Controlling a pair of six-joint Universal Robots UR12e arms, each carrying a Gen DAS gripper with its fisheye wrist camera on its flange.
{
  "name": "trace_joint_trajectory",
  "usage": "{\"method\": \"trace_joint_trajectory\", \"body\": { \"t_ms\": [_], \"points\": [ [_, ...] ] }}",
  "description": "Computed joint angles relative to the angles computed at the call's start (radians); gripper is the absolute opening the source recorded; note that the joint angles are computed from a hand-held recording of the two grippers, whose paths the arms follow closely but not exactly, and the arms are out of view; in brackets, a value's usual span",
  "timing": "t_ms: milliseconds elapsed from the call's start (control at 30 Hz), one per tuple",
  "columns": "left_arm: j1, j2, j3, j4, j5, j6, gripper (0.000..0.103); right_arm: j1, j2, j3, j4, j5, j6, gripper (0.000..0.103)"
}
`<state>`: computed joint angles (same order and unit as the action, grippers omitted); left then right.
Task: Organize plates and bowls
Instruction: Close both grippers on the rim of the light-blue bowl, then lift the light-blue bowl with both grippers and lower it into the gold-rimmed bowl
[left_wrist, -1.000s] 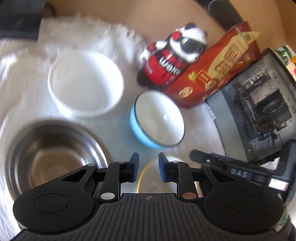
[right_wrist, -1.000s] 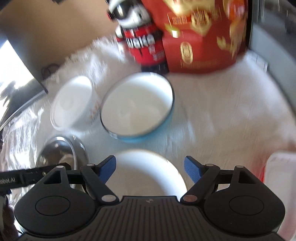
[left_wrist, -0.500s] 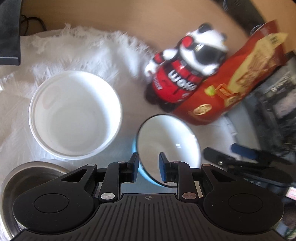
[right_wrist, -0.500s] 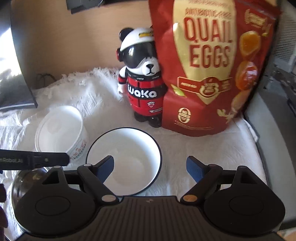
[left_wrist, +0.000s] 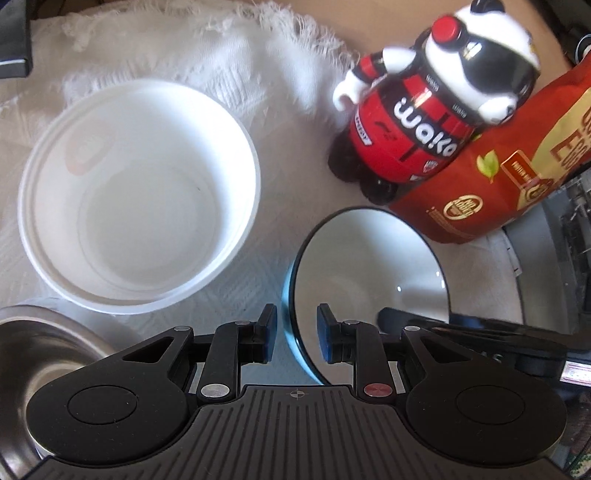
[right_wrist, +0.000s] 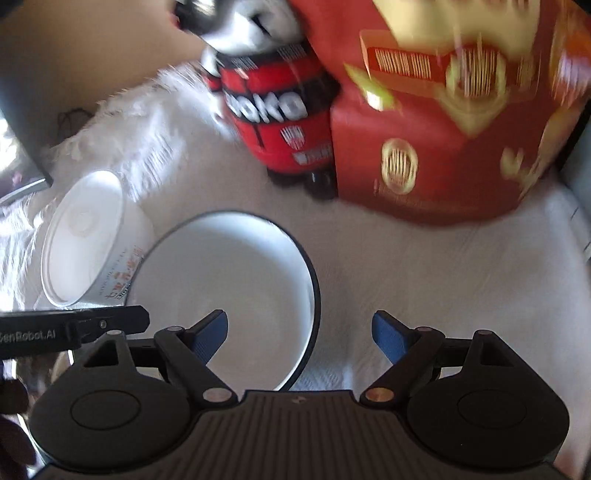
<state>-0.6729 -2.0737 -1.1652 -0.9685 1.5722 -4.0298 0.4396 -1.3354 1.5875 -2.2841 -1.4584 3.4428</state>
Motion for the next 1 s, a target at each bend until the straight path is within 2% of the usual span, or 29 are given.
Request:
{"method": "trace_joint_trajectory", "body": {
  "t_ms": [33,100,167,267,367,433,667,833,1000],
  "points": [
    [0.001,-0.006,0.005,-0.004,-0.006,0.001,0.026,-0.008,0.005,0.001,0.011,0.03,0.015,0.081],
    [0.001,-0.016,0.015,-0.013,-0.012,0.0,0.029,-0.018,0.014,0.002,0.024,0.073,0.025,0.065],
    [0.004,-0.024,0.018,-0.006,-0.023,-0.005,0.032,-0.019,0.02,0.003,0.024,0.088,0.03,0.065],
    [0.002,-0.037,0.033,-0.018,-0.012,0.0,0.032,-0.015,0.034,-0.005,0.019,0.094,0.026,0.063],
    [-0.002,-0.037,0.038,-0.037,-0.005,0.005,0.03,-0.008,0.041,-0.015,0.012,0.105,0.008,0.056],
    [-0.001,-0.03,0.031,-0.038,-0.02,0.0,0.03,-0.002,0.042,-0.021,0.021,0.088,0.007,0.056],
    [0.001,-0.03,0.027,-0.054,-0.057,0.016,0.026,-0.019,0.001,0.014,0.02,0.135,0.03,0.056],
    [0.007,-0.035,0.028,-0.051,-0.072,0.022,0.025,-0.013,0.005,0.008,0.018,0.109,0.025,0.056],
    [0.019,-0.038,0.015,-0.032,-0.108,-0.007,0.021,-0.011,0.02,0.001,0.052,0.101,0.034,0.056]
  ]
}}
